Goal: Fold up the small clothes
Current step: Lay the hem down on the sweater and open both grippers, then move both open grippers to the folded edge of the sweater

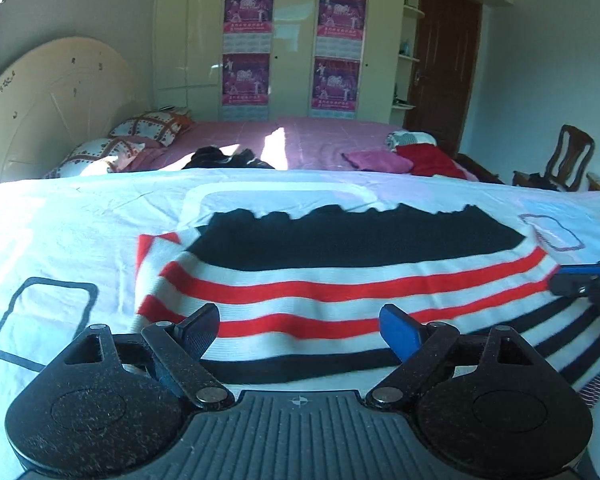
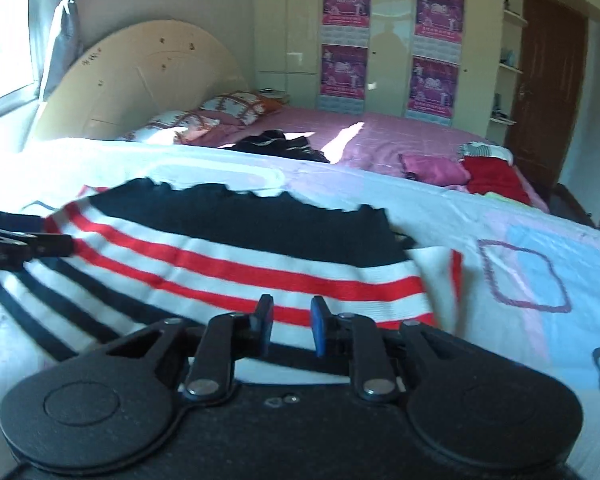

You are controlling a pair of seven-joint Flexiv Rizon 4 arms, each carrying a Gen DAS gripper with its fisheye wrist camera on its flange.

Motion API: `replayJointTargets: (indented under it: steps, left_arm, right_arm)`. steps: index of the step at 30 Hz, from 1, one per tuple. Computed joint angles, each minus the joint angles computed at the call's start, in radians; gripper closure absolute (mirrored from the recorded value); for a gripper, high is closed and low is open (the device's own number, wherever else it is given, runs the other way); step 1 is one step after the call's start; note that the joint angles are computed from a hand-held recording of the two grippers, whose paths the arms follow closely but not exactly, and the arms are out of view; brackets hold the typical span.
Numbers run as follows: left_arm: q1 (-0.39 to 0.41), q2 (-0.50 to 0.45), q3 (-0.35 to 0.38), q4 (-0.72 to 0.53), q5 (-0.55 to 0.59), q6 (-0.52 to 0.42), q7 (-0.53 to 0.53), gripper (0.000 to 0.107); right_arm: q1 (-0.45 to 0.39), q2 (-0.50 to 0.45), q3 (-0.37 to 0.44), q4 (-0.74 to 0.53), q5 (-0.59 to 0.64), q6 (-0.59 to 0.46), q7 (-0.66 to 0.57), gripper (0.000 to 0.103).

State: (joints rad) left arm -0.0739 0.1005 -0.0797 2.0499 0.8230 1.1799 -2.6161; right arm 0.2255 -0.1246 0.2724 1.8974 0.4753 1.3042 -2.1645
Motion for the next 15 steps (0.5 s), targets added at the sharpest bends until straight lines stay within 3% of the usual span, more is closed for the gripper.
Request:
replayJointTargets:
  steps: [4,8,11,15]
  left_arm:
    - [-0.047,-0.016,-0.052,-0.029,0.026,-0.098,-0.053,0.020]
    - [-0.096,-0.033,-0.064,-0.045,0.027,-0.233,-0.083,0.020]
    - [-0.119,-0.012,-0.051,-0.029,0.054,-0.219,-0.131,0.020]
    - [-0.126,-0.032,-0.056,-0.035,0.045,-0.275,-0.117,0.004]
  right_arm:
    - [0.037,0.033,0.027,0.039,0.024,-0.009,0.008,0.076]
    - [0.082,0.034,0.009,0.096,-0.083,0.002,0.106,0.072]
    - [0.081,0.047,0.028,0.111,-0.045,0.029,0.033,0.072]
    - [0.105,0.034,0.011,0.143,-0.129,0.041,0.057,0.067]
